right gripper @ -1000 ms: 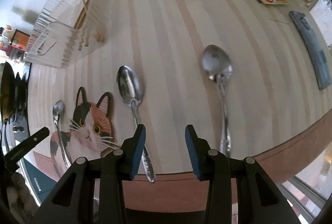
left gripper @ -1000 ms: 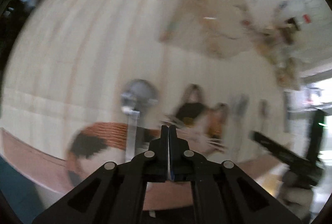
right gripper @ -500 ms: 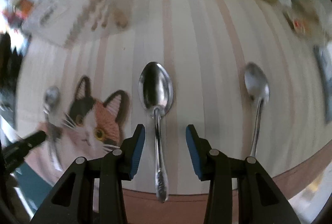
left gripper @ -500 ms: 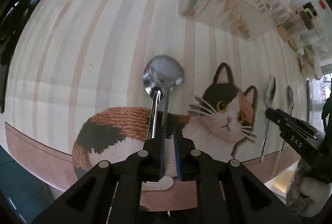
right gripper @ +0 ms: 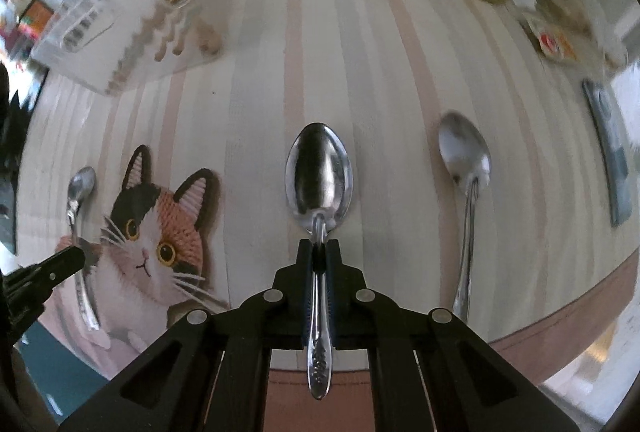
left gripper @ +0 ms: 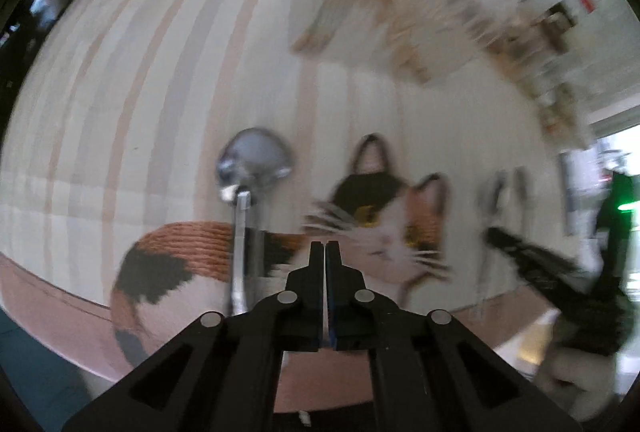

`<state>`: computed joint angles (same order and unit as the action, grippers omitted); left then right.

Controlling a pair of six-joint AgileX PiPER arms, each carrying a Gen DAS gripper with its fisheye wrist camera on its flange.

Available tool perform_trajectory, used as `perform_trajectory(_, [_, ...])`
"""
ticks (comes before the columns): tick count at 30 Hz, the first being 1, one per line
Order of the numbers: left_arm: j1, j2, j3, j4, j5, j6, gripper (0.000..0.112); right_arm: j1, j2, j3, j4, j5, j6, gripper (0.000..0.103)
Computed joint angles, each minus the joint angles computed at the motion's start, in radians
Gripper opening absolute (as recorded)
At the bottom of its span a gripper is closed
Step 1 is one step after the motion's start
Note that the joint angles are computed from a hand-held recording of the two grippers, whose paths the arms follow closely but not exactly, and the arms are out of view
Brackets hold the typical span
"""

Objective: Organize utensils
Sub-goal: 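Close the left gripper on a spoon handle while the right gripper holds its spoon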

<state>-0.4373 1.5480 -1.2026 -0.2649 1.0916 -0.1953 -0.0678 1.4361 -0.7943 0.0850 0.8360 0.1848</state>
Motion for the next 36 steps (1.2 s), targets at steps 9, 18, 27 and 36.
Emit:
perform_trajectory(9, [0.082, -0.008, 0.026, 0.112, 0.017, -0.052, 0.002, -0.221, -0.024, 0.011, 0.145, 0.068, -0.241, 0.006])
perform_trajectory(18, [0.100, 0.058, 0.068, 0.163, -0.014, -0.016, 0.004, -0.290, -0.013, -0.008, 0.157, 0.104, -0.313, 0.006])
perform_trajectory(27, [0.090, 0.083, 0.039, 0.137, -0.027, -0.013, 0.008, -0.206, 0.020, -0.020, 0.138, 0.076, -0.221, 0.006])
perform_trajectory(36, [0.118, 0.104, -0.012, 0.127, 0.011, 0.033, 0.018, -0.228, 0.018, -0.015, 0.146, 0.075, -0.237, 0.006])
